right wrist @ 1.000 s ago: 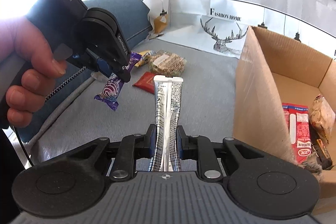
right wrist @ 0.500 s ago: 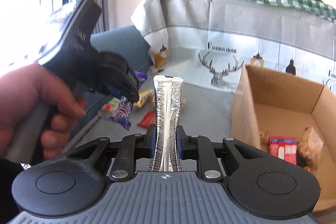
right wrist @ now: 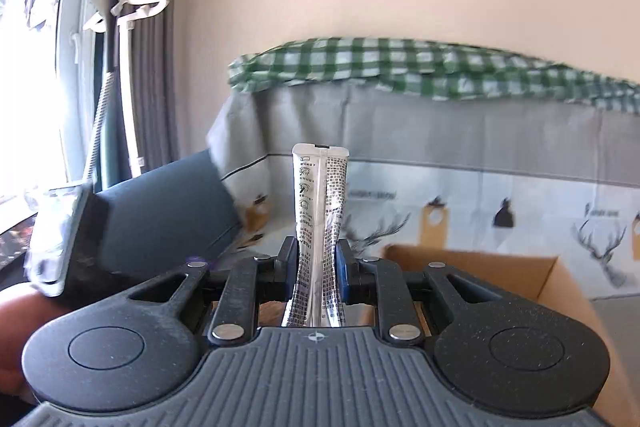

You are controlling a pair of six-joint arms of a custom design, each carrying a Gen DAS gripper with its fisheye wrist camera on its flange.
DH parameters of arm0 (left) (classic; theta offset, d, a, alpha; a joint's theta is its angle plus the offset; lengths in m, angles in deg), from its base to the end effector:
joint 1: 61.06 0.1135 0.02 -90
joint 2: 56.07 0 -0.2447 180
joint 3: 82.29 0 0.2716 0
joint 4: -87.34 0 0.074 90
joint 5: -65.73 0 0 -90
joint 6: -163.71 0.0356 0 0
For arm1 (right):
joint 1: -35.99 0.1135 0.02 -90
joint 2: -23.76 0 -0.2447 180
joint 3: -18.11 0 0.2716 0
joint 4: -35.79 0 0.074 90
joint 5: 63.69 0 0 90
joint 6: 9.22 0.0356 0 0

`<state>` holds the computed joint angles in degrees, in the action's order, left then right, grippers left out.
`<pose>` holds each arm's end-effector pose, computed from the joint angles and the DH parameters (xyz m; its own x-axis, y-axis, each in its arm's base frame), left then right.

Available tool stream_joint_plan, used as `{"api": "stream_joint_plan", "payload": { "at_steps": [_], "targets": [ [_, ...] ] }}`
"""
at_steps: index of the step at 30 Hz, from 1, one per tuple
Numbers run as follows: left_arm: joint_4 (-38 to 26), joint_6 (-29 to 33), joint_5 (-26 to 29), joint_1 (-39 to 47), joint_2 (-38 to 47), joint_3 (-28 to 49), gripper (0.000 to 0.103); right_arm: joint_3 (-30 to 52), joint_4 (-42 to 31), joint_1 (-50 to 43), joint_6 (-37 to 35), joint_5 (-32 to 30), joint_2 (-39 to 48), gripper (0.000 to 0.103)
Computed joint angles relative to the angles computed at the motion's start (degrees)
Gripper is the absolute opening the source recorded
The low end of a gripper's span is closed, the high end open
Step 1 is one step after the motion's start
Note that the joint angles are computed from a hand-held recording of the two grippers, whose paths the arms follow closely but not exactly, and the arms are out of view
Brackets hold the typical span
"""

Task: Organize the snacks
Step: 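Carry the silver stick pack with the right tool while the left tool carries the candy bar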

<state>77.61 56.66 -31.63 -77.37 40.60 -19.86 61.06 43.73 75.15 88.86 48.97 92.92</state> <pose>0.3387 -0.0944 0.1278 -0.6928 -0.1003 -0.7141 -0.0137 0.9919 -0.1260 0.2243 0.1650 0.1887 -0.2827 -0.0630 -0.9571 -0.2619 0.9650 0.0139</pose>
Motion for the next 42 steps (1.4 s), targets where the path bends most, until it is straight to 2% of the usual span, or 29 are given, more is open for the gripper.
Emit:
{"api": "stream_joint_plan", "payload": {
  "at_steps": [4, 6, 11, 18, 23, 32, 42],
  "targets": [
    [0.3, 0.1, -0.7, -0.5, 0.3, 0.2, 0.018, -2.5, 2.1, -6.9, 1.6, -1.4, 0.7, 0.021],
    [0.7, 0.2, -1.2, -0.8, 0.5, 0.2, 0.018, -2.9, 0.1, -9.2, 4.3, -1.7, 1.0, 0.02],
    [2.0, -0.2, -2.7, -2.5, 0.3, 0.3, 0.018, -6.3, 3.7, -10.3, 1.5, -0.4, -2.0, 0.02],
    [8.2, -1.0, -6.7, -8.5, -1.6, -1.3, 0.018, -9.1, 1.7, -13.2, -2.4, 1.7, -5.9, 0.021],
    [13.7, 0.3, -9.0, -14.4, -0.3, -0.7, 0.018, -11.1, -1.1, -17.0, -2.1, 1.7, -10.2, 0.021],
    [21.2, 4.8, -8.8, -20.9, 6.6, 4.8, 0.018, -13.7, -2.4, -22.2, -2.3, 1.3, -14.1, 0.021],
    [24.4, 3.5, -7.5, -24.5, 11.4, 9.6, 0.018, -13.6, -2.2, -21.6, -3.5, 2.9, -13.0, 0.021]
  ]
}}
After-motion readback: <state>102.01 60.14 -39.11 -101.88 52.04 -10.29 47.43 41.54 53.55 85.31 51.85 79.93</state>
